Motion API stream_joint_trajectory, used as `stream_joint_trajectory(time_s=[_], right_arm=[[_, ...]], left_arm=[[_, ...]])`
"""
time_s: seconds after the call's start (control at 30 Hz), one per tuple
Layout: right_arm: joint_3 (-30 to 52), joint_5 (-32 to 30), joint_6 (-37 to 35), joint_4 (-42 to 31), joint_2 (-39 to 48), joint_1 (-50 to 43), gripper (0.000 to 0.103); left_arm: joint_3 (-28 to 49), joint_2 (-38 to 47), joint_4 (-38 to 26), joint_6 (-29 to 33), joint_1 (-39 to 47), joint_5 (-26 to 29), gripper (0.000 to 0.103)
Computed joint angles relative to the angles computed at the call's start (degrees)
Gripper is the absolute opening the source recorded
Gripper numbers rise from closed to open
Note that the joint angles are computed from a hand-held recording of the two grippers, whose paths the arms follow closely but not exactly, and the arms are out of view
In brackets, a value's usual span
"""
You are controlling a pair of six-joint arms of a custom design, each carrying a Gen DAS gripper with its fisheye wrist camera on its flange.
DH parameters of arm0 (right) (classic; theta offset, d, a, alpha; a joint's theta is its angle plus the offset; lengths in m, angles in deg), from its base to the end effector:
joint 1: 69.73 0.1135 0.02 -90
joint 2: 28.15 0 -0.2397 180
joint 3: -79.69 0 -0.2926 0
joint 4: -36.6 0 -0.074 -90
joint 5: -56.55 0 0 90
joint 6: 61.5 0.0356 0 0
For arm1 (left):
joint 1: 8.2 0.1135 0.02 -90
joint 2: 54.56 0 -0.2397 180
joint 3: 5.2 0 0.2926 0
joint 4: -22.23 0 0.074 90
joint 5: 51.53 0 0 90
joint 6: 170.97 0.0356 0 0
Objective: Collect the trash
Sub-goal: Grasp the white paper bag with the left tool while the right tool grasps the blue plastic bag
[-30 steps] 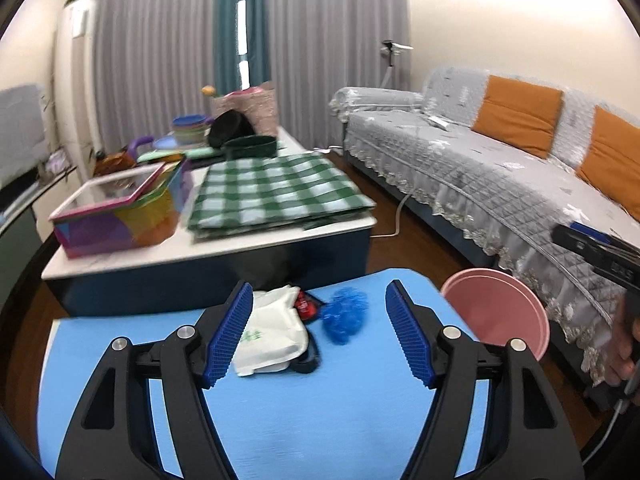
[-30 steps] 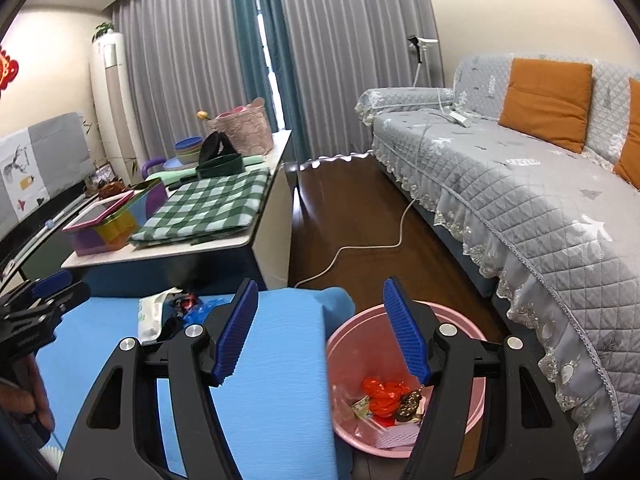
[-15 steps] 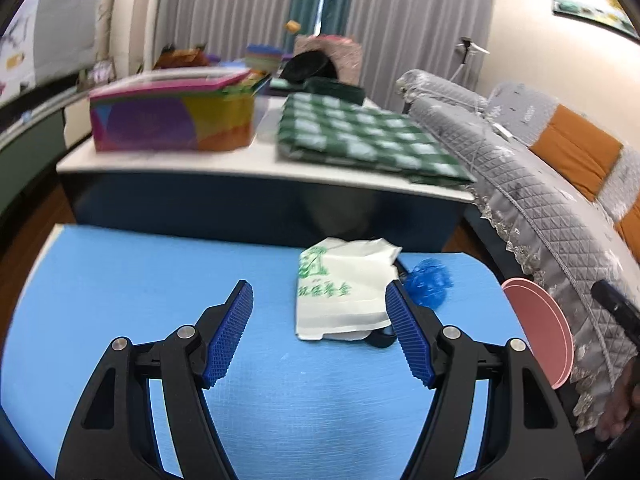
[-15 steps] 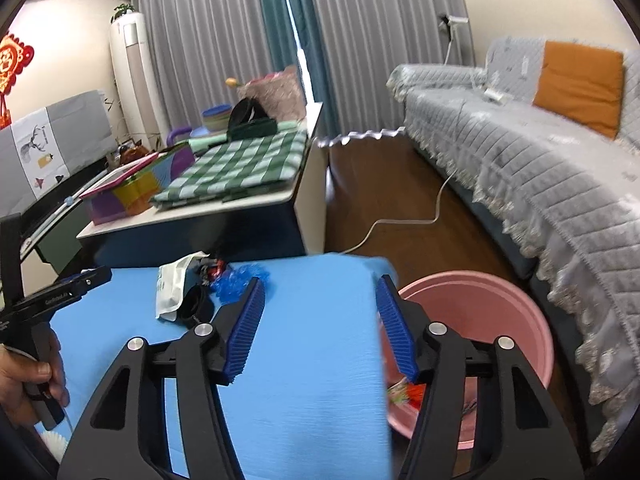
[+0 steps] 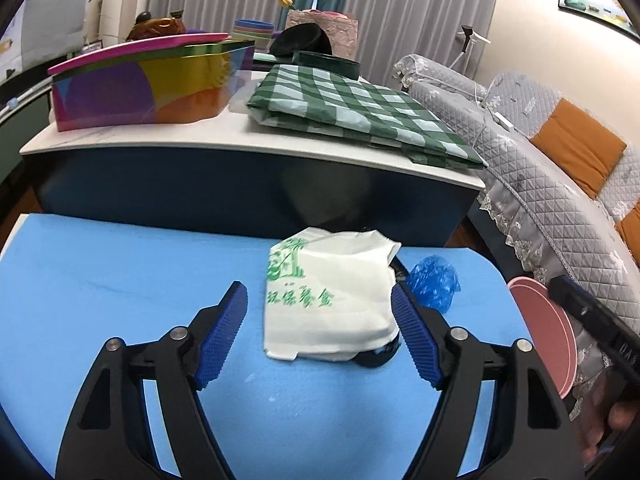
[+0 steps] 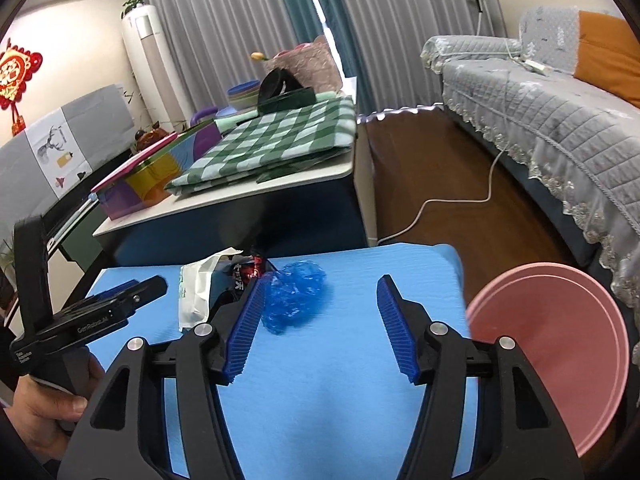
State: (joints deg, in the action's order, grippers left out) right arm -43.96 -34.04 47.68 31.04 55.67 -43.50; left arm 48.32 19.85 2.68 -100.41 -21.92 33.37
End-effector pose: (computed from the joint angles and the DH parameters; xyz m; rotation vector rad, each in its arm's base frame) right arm 0.3099 0.1531 0.1571 -0.1404 2.1803 0.4680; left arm 0.3041 -0.0710 0.1690 -0.1606 2.2758 -0.2031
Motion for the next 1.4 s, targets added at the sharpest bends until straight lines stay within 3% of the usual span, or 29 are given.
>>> stream_joint_trajectory(time_s=[0.27, 0.47, 0.53, 0.67, 0.73, 0.9, 1.0, 1.2, 1.4], right_arm=[[5.64, -1.93, -0.59, 1.62, 9.0, 0.64, 0.06], [10.15, -2.54, -1.81, 1.27, 15.06, 1.71, 0.066], [11.92, -2.53, -1.82, 1.01, 17.14, 2.01, 0.066], [15.15, -2.82, -1.59, 0.04, 20.21, 2.19, 0.066], [17.19, -3.0, -1.86, -1.04, 21.96, 2.43, 0.062], [19.9, -3.74, -1.98, -4.02, 23.99, 2.96, 0.016], [19.81, -1.94, -3.01, -5.02, 23.06, 3.86, 0.003], [16.1, -0.33, -3.07, -5.38, 17.13, 4.48, 0.001], [10.38, 1.62, -3.39, -6.45, 8.4, 5.34, 0.001]], left_arm=[[6.27, 7.75, 0.1, -0.33, -2.62, -1.94, 0.072], [10.88, 13.97, -3.82, -0.77, -2.56, -2.99, 0.072], [10.46, 13.58, -4.28, -0.98, -1.71, -2.41, 0.067], [9.0, 10.98, -5.22, -0.39, -0.07, -1.19, 0.047], [8.5, 9.52, -6.03, 0.91, 0.16, -1.49, 0.039], [7.61, 6.25, -7.99, 2.1, 1.09, -2.14, 0.029], [7.39, 4.09, -9.59, 2.31, 1.43, -2.58, 0.025], [6.3, -1.29, -12.44, 2.7, 1.22, -3.73, 0.017], [3.37, -8.64, -15.44, 1.9, 0.78, -3.55, 0.017]])
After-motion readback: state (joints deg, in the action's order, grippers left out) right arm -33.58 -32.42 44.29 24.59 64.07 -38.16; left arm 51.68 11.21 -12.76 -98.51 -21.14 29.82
